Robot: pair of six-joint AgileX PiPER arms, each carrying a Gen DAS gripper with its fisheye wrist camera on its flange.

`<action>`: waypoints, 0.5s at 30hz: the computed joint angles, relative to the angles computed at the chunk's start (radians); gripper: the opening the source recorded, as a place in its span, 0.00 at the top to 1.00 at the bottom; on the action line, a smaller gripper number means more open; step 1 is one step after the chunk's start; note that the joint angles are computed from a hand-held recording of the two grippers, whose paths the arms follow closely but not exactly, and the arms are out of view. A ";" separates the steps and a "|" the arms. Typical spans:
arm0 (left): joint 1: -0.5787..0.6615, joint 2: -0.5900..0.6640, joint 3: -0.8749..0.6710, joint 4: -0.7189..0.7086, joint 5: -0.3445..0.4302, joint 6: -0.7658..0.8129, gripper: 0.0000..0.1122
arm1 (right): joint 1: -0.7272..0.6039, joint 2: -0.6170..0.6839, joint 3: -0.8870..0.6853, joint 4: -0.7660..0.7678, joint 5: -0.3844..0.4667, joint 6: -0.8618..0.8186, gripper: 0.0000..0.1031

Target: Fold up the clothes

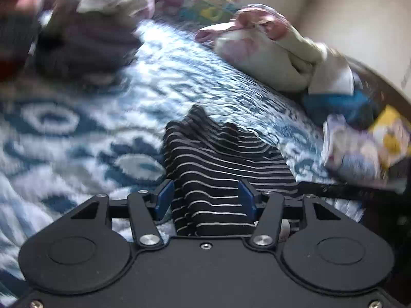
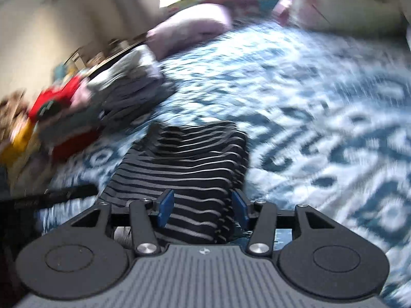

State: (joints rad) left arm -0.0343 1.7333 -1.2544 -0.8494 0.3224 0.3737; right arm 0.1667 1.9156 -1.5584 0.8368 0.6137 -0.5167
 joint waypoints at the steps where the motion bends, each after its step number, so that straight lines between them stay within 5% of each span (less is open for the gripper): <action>1: 0.012 0.017 -0.005 -0.061 0.018 0.026 0.51 | -0.001 0.016 -0.004 0.018 -0.007 0.022 0.51; 6: 0.051 0.113 -0.041 -0.285 0.075 0.106 0.51 | -0.012 0.115 -0.031 0.128 0.000 0.081 0.45; 10: 0.066 0.172 -0.077 -0.469 0.116 0.217 0.51 | -0.029 0.121 0.066 0.405 -0.032 -0.103 0.42; 15: 0.064 0.204 -0.098 -0.527 0.141 0.209 0.73 | -0.006 0.114 0.126 0.566 -0.061 -0.245 0.54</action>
